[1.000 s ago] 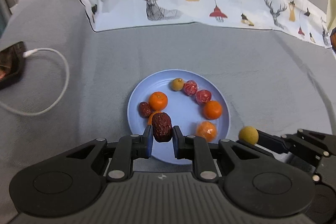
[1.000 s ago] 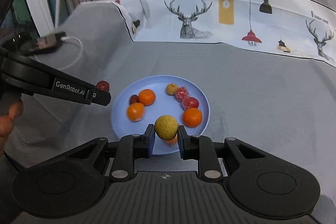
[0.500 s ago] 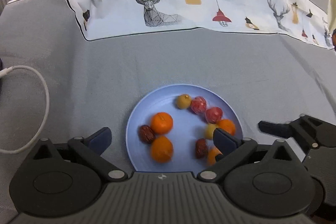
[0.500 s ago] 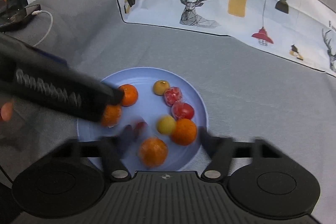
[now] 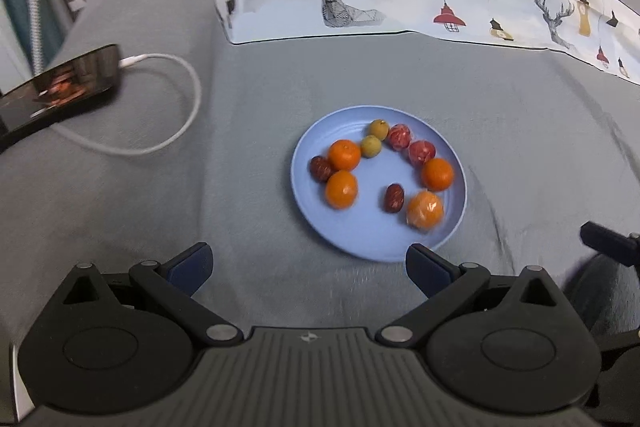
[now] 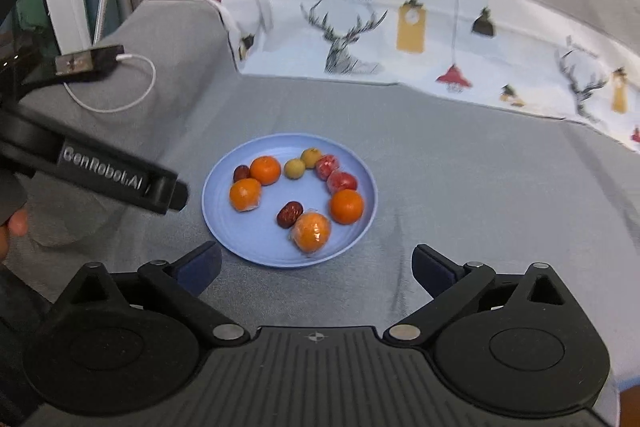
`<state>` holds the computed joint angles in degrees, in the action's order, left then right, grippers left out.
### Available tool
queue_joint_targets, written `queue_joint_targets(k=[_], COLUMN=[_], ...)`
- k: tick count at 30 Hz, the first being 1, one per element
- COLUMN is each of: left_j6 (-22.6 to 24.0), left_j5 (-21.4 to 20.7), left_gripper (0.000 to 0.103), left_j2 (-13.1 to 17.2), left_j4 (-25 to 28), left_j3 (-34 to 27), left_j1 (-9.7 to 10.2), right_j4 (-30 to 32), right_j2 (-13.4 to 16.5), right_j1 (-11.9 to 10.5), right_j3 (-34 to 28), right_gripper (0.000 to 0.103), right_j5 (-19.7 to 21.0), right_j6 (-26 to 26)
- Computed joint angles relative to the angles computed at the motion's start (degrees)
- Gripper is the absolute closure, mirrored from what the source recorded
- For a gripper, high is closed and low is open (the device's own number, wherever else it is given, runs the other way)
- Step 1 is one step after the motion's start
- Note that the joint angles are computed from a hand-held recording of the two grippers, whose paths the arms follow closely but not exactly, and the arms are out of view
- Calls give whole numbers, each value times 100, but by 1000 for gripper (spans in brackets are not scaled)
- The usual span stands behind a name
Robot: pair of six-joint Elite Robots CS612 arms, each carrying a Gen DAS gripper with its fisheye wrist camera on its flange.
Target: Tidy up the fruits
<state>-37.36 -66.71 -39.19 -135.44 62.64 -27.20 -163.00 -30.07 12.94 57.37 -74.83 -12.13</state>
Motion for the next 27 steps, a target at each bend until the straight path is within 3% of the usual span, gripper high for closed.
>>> queue_joint_targets(k=[11, 27], left_j6=[-229, -221], left_j5=[610, 882], left_gripper=[0, 0], left_j2=[-483, -567], left_j4=[-472, -470], left_j3=[817, 966], left_j1=[-313, -460], right_j4=[-1137, -1734], right_j2=[-477, -714], right_j1=[-20, -36], right_j3=[981, 1481], right_gripper=[1, 1], right_j5=[-212, -295], right_j6=[-54, -140])
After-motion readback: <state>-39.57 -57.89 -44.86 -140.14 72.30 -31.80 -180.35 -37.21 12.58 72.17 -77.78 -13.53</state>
